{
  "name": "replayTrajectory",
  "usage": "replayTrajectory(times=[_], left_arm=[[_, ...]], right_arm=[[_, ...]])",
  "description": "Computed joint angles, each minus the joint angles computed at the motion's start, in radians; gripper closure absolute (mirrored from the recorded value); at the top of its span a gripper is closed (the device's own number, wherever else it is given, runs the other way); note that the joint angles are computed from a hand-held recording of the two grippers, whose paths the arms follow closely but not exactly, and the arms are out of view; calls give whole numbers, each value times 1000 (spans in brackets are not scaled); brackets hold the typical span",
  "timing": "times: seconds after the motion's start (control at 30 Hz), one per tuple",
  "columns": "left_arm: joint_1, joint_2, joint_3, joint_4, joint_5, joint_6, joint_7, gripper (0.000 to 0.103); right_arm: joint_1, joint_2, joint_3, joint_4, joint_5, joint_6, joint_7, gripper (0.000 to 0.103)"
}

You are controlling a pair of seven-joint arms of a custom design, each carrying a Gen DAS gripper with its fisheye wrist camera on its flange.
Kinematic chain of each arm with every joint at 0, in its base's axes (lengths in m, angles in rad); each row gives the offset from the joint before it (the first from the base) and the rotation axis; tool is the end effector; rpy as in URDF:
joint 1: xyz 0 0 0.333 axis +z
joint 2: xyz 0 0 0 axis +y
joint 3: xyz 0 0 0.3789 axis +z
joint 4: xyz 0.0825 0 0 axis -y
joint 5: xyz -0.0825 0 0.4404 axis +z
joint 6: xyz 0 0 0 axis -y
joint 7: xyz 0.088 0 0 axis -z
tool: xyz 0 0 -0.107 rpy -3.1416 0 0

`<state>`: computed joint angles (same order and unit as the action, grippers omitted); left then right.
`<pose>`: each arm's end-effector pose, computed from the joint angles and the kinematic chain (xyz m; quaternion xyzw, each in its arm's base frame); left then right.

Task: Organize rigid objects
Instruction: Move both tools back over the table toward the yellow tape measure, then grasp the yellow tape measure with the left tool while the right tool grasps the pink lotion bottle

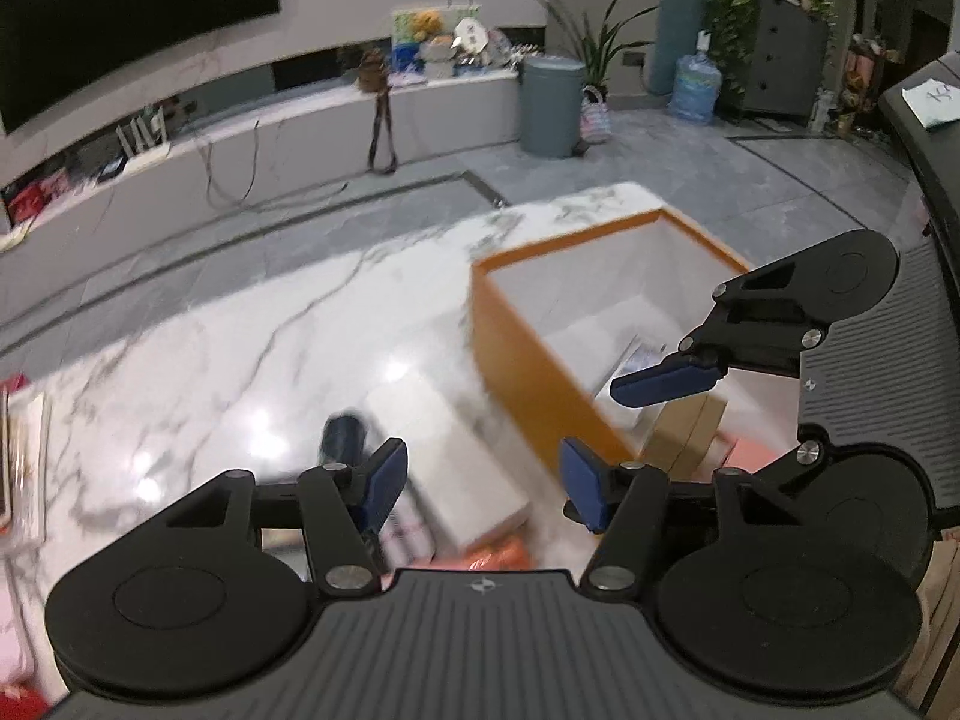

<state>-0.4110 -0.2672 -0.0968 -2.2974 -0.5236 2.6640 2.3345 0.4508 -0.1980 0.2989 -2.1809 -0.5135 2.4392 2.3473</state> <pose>0.4802 -0.2552 0.5610 -0.3143 0.8830 -0.3216 0.1346 0.4120 0.3957 0.5577 -0.7657 0.5626 -0.2354 0.2044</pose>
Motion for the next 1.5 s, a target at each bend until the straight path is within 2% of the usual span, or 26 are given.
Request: replayTrajectory(times=[0.1, 0.3, 0.57, 0.7, 0.77, 0.93, 1.07, 1.17, 1.33, 1.43, 1.47, 1.5], left_arm=[[19, -3, 9, -6, 14, -31, -16, 35], [65, -6, 18, -29, 53, -76, -36, 37], [133, 37, 1, -29, 67, -154, -226, 40], [152, 53, -12, -36, 80, -173, -323, 38], [156, 66, -14, -33, 79, -199, -349, 38], [160, 76, -32, -52, 118, -208, -369, 37], [155, 83, -41, -57, 126, -208, -380, 36], [160, 89, -61, -55, 195, -203, -440, 34], [150, 91, -55, -45, 209, -229, -415, 42], [151, 88, -45, -32, 203, -252, -380, 56], [155, 86, -44, -30, 208, -255, -375, 67], [162, 85, -48, -28, 237, -254, -381, 72]], right_arm=[[15, 45, -5, 31, 25, 2, -37, 55], [53, 128, -33, 86, 66, -13, -111, 55], [104, 208, -66, 137, 69, -50, -169, 56], [122, 237, -84, 170, 41, -125, -194, 55], [121, 228, -93, 157, 56, -114, -221, 54], [111, 205, -100, 134, 58, -114, -236, 54], [101, 202, -100, 118, 91, -77, -257, 54], [100, 212, -98, 120, 109, -56, -279, 55], [105, 231, -101, 128, 114, -34, -306, 55], [108, 246, -106, 141, 118, -24, -325, 55], [109, 252, -107, 147, 120, -22, -331, 55], [111, 257, -109, 152, 123, -20, -342, 55]])
